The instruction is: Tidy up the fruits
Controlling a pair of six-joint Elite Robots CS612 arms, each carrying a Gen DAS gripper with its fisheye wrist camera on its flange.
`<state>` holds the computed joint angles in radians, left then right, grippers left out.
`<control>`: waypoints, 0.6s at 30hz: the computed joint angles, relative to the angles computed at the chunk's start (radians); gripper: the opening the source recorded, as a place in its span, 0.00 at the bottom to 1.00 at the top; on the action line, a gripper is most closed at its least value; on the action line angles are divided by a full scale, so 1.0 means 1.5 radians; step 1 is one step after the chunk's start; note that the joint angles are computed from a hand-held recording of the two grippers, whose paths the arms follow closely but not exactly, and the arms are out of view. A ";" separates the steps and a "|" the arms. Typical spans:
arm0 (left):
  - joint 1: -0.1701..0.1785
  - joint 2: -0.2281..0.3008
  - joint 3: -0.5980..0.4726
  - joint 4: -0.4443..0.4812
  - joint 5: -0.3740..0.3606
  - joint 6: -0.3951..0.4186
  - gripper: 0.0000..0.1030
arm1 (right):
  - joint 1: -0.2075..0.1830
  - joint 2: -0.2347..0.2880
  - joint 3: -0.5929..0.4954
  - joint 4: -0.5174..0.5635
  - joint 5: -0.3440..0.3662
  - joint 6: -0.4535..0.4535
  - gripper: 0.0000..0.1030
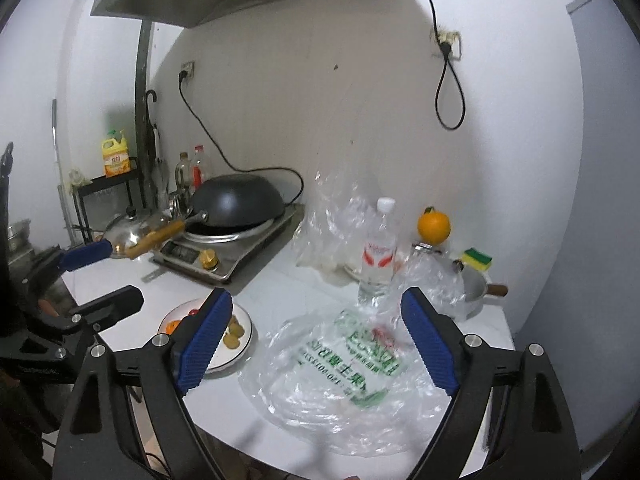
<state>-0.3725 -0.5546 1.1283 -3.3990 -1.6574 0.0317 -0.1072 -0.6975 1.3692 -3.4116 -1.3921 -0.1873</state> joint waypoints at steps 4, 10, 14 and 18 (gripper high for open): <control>-0.002 -0.009 0.002 -0.017 -0.005 0.007 0.94 | 0.001 -0.006 0.004 -0.018 -0.004 -0.004 0.86; -0.007 -0.025 0.013 -0.035 -0.005 0.036 0.94 | 0.001 -0.018 0.015 -0.060 -0.005 0.002 0.86; -0.010 -0.031 0.015 -0.050 0.008 0.043 0.94 | 0.000 -0.026 0.020 -0.084 -0.007 -0.001 0.86; -0.012 -0.037 0.017 -0.068 0.014 0.042 0.94 | 0.000 -0.033 0.025 -0.102 -0.010 -0.006 0.86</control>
